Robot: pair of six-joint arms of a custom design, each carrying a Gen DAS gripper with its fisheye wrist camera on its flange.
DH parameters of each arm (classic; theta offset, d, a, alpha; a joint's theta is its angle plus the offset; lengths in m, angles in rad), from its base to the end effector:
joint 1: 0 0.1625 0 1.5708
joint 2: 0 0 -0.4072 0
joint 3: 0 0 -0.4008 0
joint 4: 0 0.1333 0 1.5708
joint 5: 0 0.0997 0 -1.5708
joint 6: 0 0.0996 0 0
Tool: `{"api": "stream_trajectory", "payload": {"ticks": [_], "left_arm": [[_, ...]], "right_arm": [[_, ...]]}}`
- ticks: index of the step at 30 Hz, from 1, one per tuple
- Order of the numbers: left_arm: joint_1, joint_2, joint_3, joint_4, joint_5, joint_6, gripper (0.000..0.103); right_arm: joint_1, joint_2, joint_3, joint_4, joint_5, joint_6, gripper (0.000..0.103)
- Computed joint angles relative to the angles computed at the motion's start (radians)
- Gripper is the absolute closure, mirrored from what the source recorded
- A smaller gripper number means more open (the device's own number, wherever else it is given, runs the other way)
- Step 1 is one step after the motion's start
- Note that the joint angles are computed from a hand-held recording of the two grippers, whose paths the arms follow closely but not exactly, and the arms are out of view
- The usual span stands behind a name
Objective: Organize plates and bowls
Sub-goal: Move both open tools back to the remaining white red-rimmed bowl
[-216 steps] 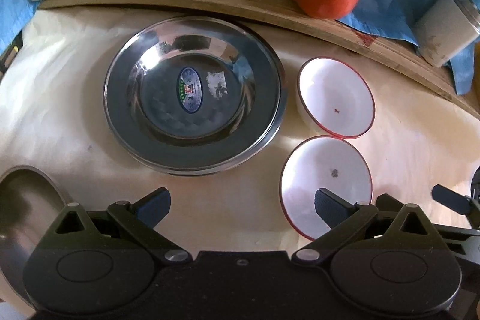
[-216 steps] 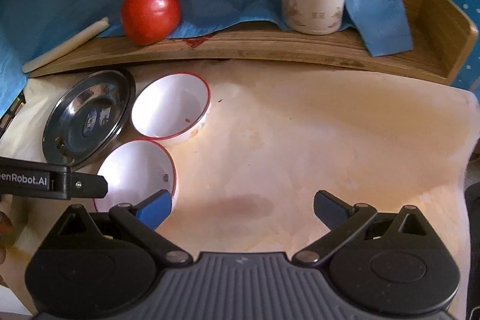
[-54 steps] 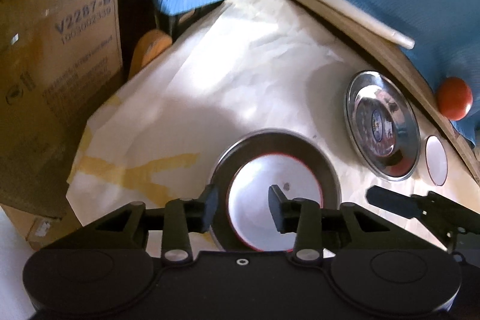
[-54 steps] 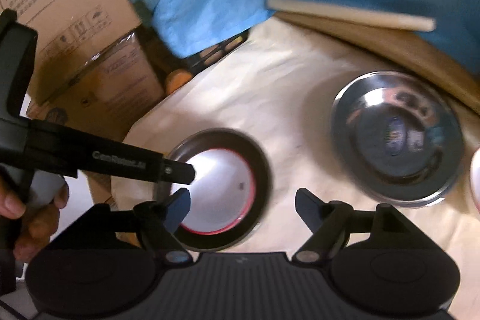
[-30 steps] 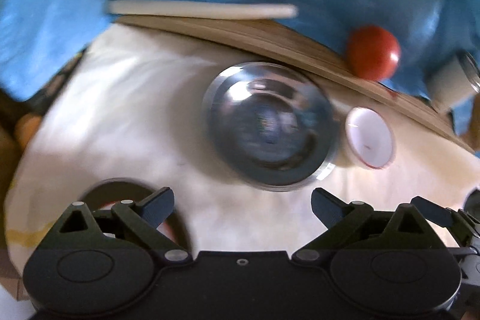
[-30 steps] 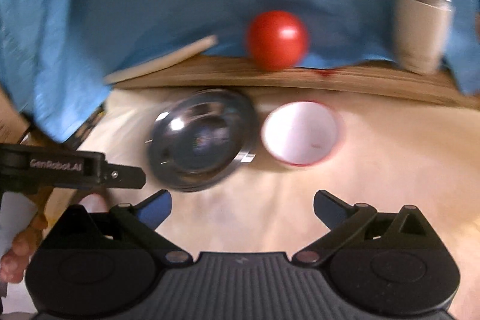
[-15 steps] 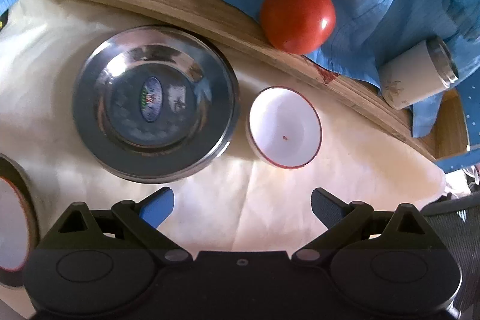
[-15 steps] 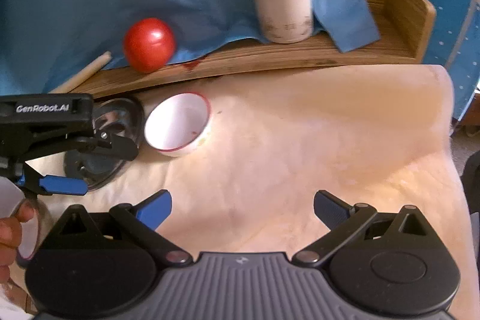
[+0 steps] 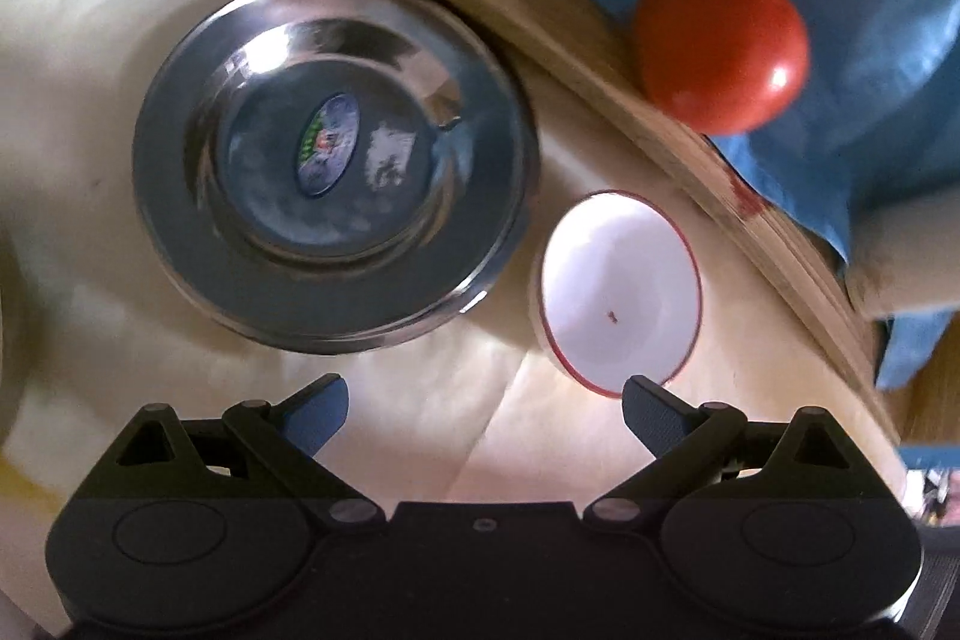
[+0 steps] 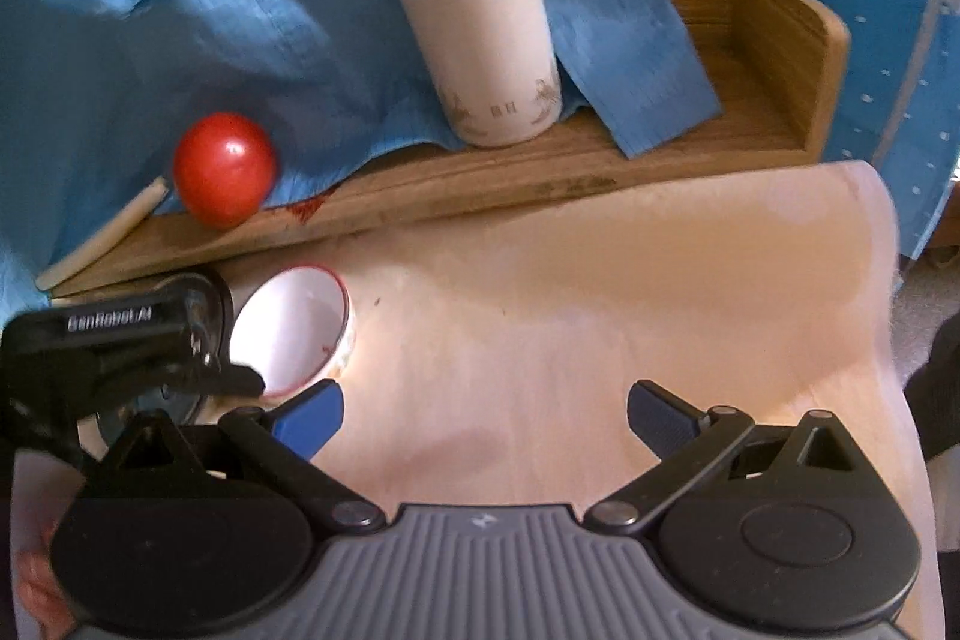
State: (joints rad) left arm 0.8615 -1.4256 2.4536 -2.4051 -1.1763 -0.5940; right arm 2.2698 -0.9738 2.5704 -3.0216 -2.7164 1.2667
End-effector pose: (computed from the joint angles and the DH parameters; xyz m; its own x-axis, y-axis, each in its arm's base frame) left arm -0.0952 -0.3744 0.1128 -0.8983 0.1281 -0.4203 0.1645 0.9850 -0.0516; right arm 0.2329 -0.2109 0.0435 -0.6765 0.6128 0.4085 0.0294 0.5767 -0.8164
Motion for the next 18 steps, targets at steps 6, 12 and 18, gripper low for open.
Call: {"api": "stream_trajectory", "payload": {"ticks": [6,12,18], "left_arm": [[0.034,0.005,-0.006,-0.014,0.000,-0.048,0.005],[0.064,-0.011,0.000,-0.033,-0.014,-0.051,0.008],[0.082,-0.034,0.017,-0.072,-0.024,-0.052,0.022]], "right_arm": [[-0.099,0.049,-0.012,-0.311,0.033,-0.322,0.000],[-0.175,0.093,-0.049,-0.437,0.089,-0.506,0.000],[-0.231,0.136,-0.068,-0.487,0.133,-0.565,0.001]]}}
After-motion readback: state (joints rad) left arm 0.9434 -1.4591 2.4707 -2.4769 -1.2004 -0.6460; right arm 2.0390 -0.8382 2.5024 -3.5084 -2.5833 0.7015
